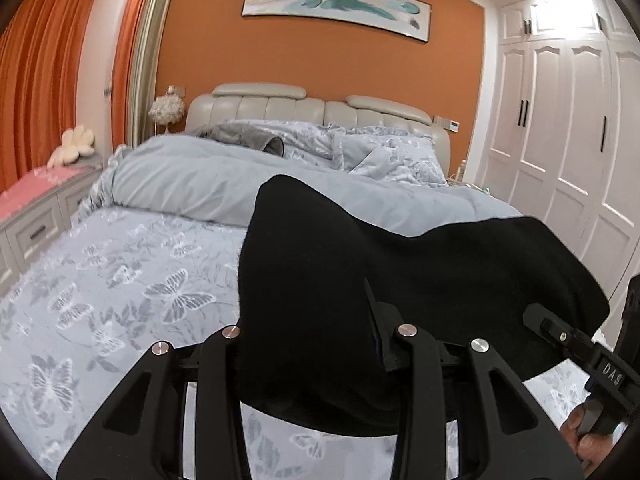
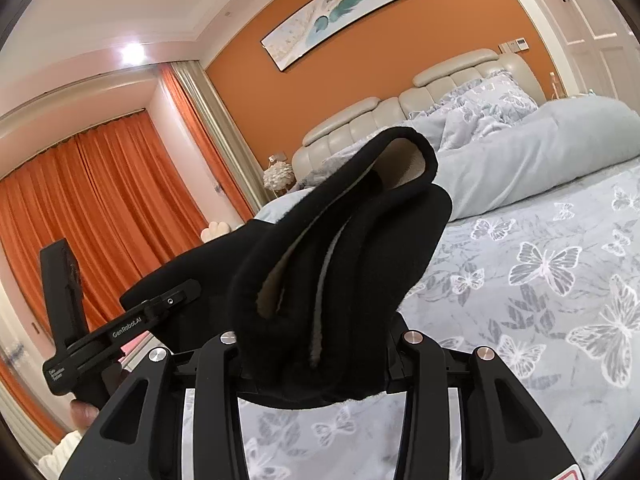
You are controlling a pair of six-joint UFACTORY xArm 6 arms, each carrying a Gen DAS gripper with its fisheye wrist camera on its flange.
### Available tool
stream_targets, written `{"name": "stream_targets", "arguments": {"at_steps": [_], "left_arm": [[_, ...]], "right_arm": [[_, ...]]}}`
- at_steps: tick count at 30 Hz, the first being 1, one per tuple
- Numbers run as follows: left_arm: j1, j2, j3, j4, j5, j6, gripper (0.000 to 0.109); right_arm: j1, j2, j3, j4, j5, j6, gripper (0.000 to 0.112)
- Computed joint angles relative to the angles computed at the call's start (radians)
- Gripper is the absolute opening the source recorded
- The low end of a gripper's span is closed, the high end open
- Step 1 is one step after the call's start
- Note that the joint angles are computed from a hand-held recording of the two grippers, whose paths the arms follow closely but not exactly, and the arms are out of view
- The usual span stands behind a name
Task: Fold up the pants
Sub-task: 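Lower the pants bundle onto the bed with the right gripper and release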
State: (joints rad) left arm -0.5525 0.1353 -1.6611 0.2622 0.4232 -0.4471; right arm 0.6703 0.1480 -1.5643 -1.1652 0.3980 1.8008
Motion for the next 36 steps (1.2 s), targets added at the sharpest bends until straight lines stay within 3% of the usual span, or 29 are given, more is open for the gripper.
{"name": "stream_targets", "arguments": {"at_steps": [7,10,13,15,17,18,20,21,22,24,27,30,31,33,35,36], "left_arm": [[0.015,0.072,0.035,0.007,-0.049,-0.016,0.036],[0.019,0.098,0.085,-0.058,-0.048,0.036,0.036],[0.023,0.117,0.153,-0.2,-0.028,0.122,0.037],[0.028,0.119,0.203,-0.217,-0.008,0.112,0.048],[0.037,0.08,0.285,-0.26,-0.03,0.172,0.058],[0.042,0.055,0.316,-0.246,-0.039,0.174,0.065],[0.061,-0.022,0.362,-0.176,-0.039,0.125,0.065],[0.071,-0.059,0.373,-0.104,-0.049,0.061,0.065],[0.077,-0.079,0.369,-0.042,-0.053,0.009,0.066],[0.075,-0.081,0.306,0.05,-0.021,-0.06,0.067],[0.039,0.056,0.075,-0.048,0.115,-0.016,0.068],[0.006,0.21,-0.101,0.014,0.264,-0.059,0.073],[-0.001,0.276,-0.155,0.069,0.33,-0.086,0.073],[0.008,0.323,-0.14,0.106,0.346,-0.096,0.08],[0.045,0.259,-0.013,0.017,0.213,-0.081,0.084],[0.057,0.225,0.034,-0.059,0.177,-0.03,0.084]], "right_arm": [[-0.076,0.063,0.049,-0.057,-0.121,0.143,0.038],[-0.097,0.089,0.103,-0.041,-0.172,0.193,0.039],[-0.101,0.116,0.18,0.081,-0.219,0.14,0.042],[-0.096,0.122,0.251,0.186,-0.244,0.098,0.053],[-0.118,0.088,0.31,0.134,-0.316,0.213,0.057],[-0.117,0.039,0.349,0.131,-0.29,0.245,0.068],[-0.079,-0.072,0.4,0.152,-0.116,0.211,0.07],[-0.061,-0.1,0.398,0.121,-0.053,0.212,0.064],[-0.047,-0.122,0.388,0.095,-0.015,0.184,0.042],[-0.028,-0.094,0.301,0.17,0.002,0.013,0.019],[-0.004,0.071,0.069,0.395,0.038,-0.301,0.015],[0.003,0.258,-0.152,0.556,0.218,-0.54,0.013],[-0.015,0.293,-0.162,0.588,0.233,-0.555,0.0],[-0.057,0.266,-0.055,0.566,0.137,-0.461,0.0],[-0.091,0.191,0.082,0.548,-0.034,-0.352,0.0],[-0.089,0.148,0.131,0.565,-0.058,-0.33,0.004]]}}
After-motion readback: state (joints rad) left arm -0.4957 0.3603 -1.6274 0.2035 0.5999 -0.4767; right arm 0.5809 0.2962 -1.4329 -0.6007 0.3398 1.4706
